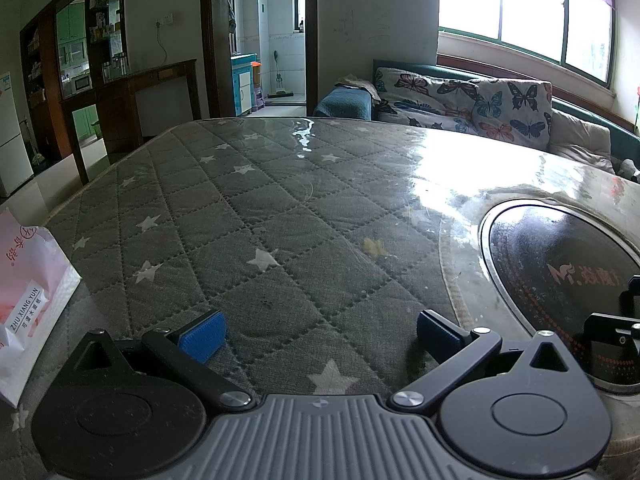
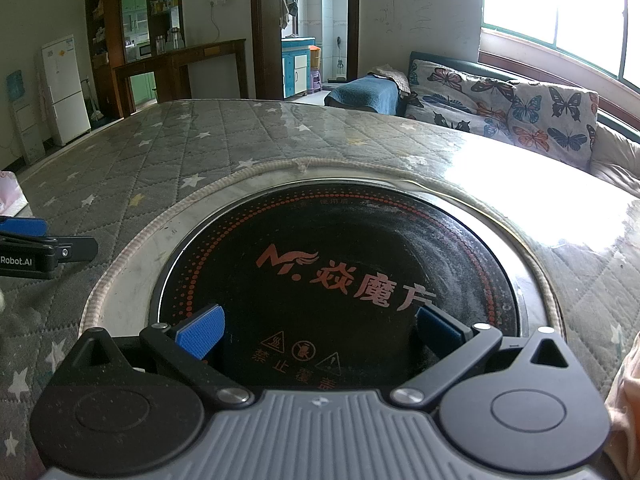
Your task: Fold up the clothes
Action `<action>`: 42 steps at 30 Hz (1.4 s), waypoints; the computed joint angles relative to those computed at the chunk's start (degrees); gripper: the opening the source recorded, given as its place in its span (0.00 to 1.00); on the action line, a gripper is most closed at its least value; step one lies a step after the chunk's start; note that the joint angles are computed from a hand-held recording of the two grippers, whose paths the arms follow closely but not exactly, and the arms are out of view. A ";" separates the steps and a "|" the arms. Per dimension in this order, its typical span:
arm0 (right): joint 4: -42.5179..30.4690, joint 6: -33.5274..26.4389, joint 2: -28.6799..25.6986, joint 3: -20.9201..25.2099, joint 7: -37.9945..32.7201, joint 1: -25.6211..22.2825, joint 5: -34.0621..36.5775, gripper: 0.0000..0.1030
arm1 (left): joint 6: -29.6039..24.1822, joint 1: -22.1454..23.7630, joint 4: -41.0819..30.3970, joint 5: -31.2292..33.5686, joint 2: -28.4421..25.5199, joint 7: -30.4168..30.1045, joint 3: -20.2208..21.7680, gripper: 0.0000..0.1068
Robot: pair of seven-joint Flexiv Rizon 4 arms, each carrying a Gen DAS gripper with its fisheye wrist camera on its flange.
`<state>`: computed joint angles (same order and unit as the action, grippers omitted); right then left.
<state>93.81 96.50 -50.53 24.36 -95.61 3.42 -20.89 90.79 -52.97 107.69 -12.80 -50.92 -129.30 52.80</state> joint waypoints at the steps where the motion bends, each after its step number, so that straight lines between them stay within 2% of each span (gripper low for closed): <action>1: 0.00 0.00 0.00 0.00 -0.02 0.00 0.02 1.00 | -0.07 -0.04 -0.01 0.05 -0.02 0.00 0.07 0.96; 42: -0.03 -0.10 0.05 0.02 -0.28 0.00 0.29 1.00 | -0.26 0.13 -0.13 0.85 0.12 -0.48 0.11 0.96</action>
